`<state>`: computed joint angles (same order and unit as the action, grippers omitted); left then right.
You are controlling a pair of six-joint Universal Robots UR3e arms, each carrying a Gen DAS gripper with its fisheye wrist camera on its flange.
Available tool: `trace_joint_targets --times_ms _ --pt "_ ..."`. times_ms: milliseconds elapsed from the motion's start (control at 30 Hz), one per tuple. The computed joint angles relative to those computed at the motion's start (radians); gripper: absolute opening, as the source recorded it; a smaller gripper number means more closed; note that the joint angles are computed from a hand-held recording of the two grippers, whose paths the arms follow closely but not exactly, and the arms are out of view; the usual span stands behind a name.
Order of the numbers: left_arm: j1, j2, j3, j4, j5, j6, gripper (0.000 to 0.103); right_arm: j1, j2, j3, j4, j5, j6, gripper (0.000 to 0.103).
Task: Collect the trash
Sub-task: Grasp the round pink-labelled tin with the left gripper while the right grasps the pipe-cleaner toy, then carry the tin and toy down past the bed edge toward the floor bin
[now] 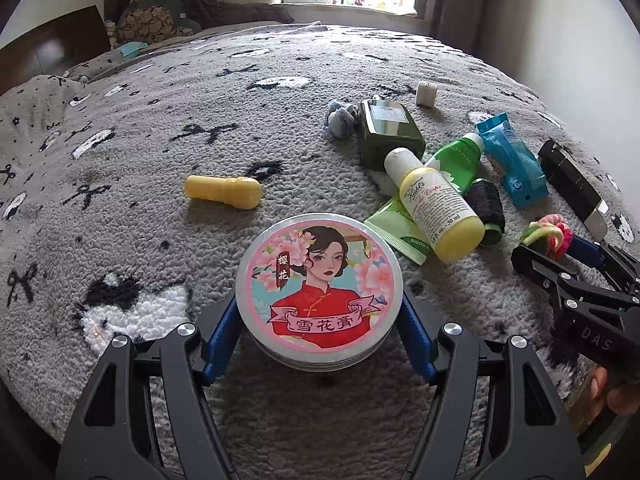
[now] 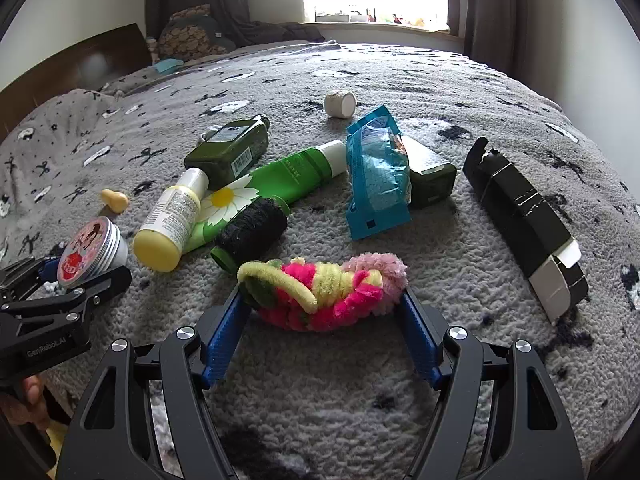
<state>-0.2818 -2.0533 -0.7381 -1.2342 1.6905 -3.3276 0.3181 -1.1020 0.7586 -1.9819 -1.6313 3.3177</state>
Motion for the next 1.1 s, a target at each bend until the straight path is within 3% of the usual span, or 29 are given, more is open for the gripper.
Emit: trace_joint_targets --times_ms 500,1100 --pt "-0.129 0.163 -0.124 0.052 0.102 -0.066 0.066 0.006 -0.306 0.286 -0.072 -0.09 -0.02 0.073" --pt "-0.316 0.314 -0.253 0.114 0.201 -0.097 0.066 -0.033 -0.631 0.545 -0.122 -0.057 -0.055 0.073"
